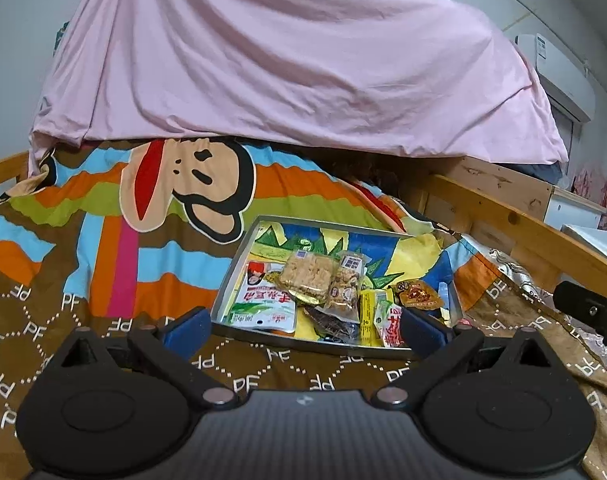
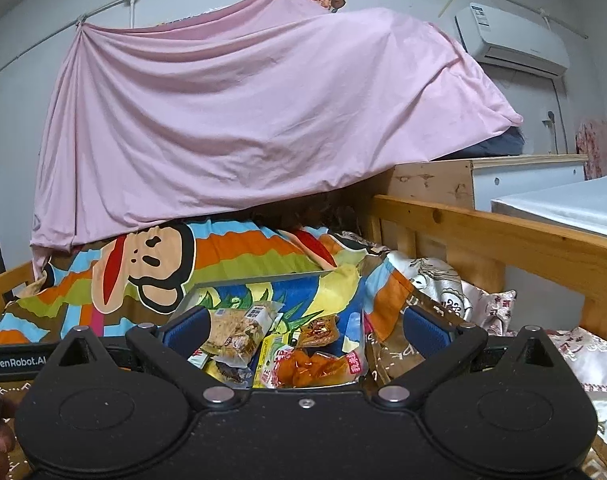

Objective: Organize snacks

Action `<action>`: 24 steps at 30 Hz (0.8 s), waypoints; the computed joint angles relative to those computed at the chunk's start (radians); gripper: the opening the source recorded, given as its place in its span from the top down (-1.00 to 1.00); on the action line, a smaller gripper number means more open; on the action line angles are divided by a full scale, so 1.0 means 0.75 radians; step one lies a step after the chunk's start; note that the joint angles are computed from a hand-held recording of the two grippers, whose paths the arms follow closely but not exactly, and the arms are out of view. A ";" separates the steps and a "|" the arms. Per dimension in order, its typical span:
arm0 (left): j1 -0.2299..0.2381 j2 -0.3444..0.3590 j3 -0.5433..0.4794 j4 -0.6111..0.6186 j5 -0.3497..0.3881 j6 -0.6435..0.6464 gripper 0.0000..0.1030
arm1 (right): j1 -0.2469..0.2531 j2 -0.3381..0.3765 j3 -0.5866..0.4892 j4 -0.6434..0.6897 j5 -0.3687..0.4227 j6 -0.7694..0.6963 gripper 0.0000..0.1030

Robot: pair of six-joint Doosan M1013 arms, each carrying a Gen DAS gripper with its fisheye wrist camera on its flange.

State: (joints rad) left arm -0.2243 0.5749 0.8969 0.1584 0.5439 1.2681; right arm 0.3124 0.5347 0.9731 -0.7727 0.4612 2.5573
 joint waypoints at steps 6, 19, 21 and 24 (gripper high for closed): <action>0.000 -0.031 0.047 0.017 0.004 0.016 -0.99 | 0.013 -0.032 0.037 0.003 0.018 -0.003 -0.99; 0.004 -0.104 0.179 0.023 -0.036 0.059 -0.99 | 0.053 -0.105 0.171 -0.080 0.089 0.072 -0.99; 0.005 -0.114 0.202 0.014 -0.045 0.075 -0.99 | 0.058 -0.114 0.190 -0.071 0.101 0.069 -0.99; 0.008 -0.121 0.221 -0.015 -0.037 0.111 -0.99 | 0.066 -0.128 0.222 -0.107 0.105 0.111 -0.99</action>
State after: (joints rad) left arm -0.2181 0.4841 1.0626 0.1469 0.5165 1.3510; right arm 0.3617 0.4389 1.1395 -0.8532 0.5399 2.6409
